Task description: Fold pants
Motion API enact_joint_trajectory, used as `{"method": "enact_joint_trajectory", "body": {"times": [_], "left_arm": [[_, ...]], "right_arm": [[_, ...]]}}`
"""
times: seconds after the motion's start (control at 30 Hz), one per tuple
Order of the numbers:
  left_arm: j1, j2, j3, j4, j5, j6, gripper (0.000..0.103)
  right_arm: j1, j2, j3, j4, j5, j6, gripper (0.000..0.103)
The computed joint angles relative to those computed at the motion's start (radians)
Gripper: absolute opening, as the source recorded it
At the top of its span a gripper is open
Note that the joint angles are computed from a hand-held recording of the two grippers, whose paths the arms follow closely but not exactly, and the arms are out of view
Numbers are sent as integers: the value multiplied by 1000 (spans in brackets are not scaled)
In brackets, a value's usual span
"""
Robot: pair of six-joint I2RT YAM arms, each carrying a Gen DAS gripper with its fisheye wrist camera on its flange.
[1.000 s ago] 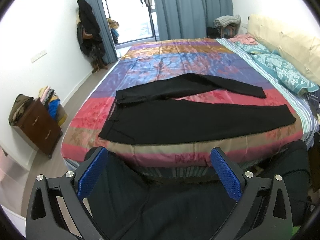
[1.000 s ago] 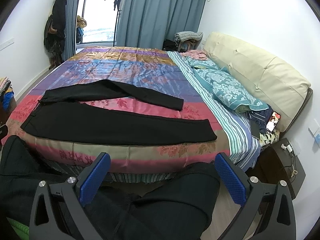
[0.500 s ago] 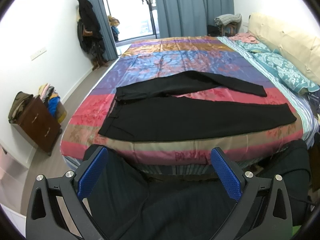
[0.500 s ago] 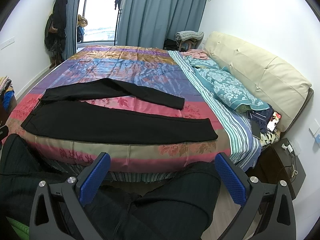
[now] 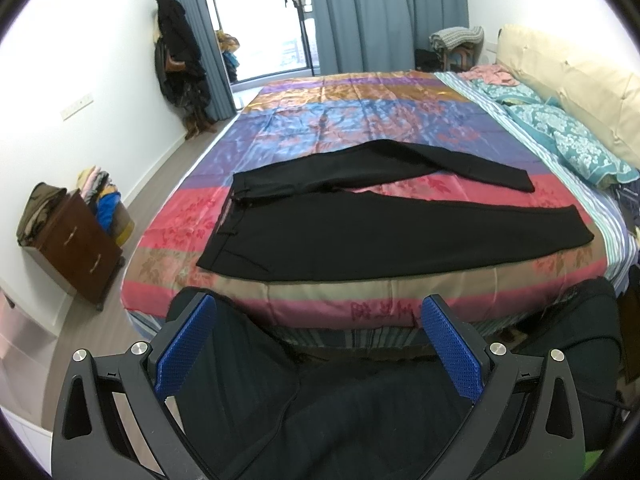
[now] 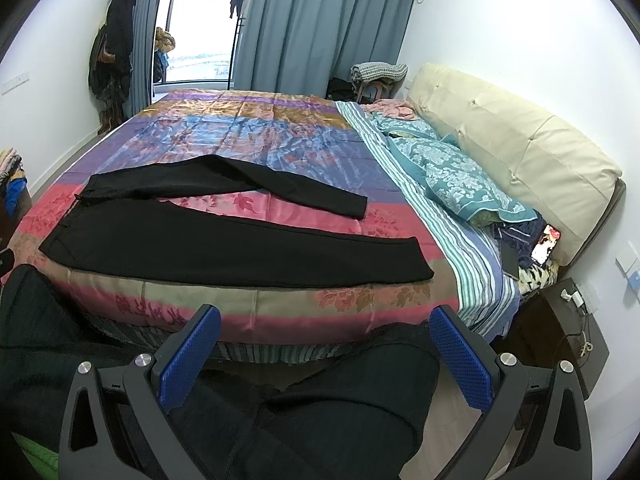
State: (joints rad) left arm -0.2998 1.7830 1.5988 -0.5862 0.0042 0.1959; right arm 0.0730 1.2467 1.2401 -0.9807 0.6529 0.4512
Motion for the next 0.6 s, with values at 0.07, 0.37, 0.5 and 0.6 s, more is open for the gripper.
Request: {"method": "enact_joint_trajectory", "body": {"times": [0.07, 0.37, 0.5, 0.6], "left_arm": [[2, -1, -3, 1, 1, 2, 102], [1, 0, -1, -1, 0, 2, 102], [-1, 1, 3, -3, -1, -1, 102], [-1, 1, 3, -4, -2, -1, 102]], "right_arm": [[5, 0, -3, -1, 7, 4, 103], [13, 4, -2, -4, 20, 4, 103], [15, 3, -3, -7, 21, 2, 103], [16, 5, -1, -7, 19, 4, 103]]}}
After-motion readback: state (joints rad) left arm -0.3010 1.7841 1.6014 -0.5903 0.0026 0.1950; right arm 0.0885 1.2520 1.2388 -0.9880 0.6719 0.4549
